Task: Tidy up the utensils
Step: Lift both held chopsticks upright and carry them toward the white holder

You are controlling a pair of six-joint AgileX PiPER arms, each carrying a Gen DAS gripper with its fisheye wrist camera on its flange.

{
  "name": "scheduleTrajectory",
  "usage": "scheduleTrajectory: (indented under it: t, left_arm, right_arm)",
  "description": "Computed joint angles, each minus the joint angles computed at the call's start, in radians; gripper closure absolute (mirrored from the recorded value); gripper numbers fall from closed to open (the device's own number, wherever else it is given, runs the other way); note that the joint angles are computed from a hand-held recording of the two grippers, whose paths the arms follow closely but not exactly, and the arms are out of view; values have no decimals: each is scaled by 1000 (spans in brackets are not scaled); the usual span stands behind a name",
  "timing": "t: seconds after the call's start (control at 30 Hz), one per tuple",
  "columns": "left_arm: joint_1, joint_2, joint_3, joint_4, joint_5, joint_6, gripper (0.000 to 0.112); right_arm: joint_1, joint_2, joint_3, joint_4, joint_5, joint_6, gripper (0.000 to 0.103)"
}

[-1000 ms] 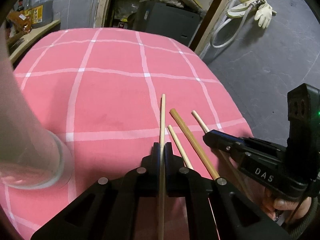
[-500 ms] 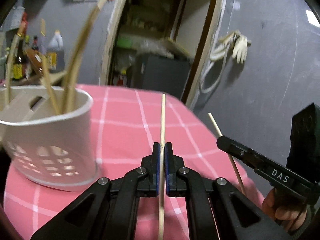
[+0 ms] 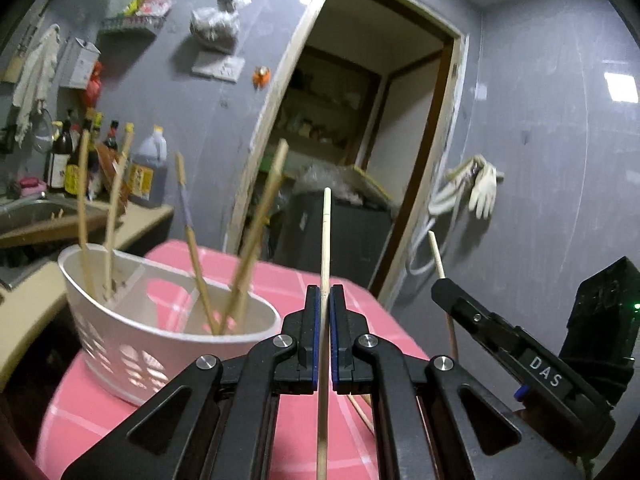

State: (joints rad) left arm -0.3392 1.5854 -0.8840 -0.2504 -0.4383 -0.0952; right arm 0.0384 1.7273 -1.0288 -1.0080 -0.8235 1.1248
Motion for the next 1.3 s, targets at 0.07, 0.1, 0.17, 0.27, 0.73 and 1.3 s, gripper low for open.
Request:
scheduleTrajectory:
  t: [0.07, 0.1, 0.17, 0.27, 0.73, 1.3]
  left_arm:
    - [15, -22, 16, -18, -18, 28, 110]
    - [35, -33, 27, 5, -24, 10, 110]
    - [72, -59, 54, 47, -41, -28, 110]
    - [128, -80, 62, 84, -61, -62, 110]
    - [471, -29, -46, 376, -158, -450, 110]
    - [456, 103, -77, 223, -257, -364, 110]
  right_arm:
    - [25, 5, -20, 23, 1, -8, 100]
    - [43, 9, -34, 41, 3, -13, 100]
    - [65, 15, -50, 73, -6, -27, 100]
    - [111, 28, -91, 123, 6, -55, 100]
    - [232, 234, -361, 431, -62, -204, 100]
    - [266, 326, -399, 568, -87, -324, 100]
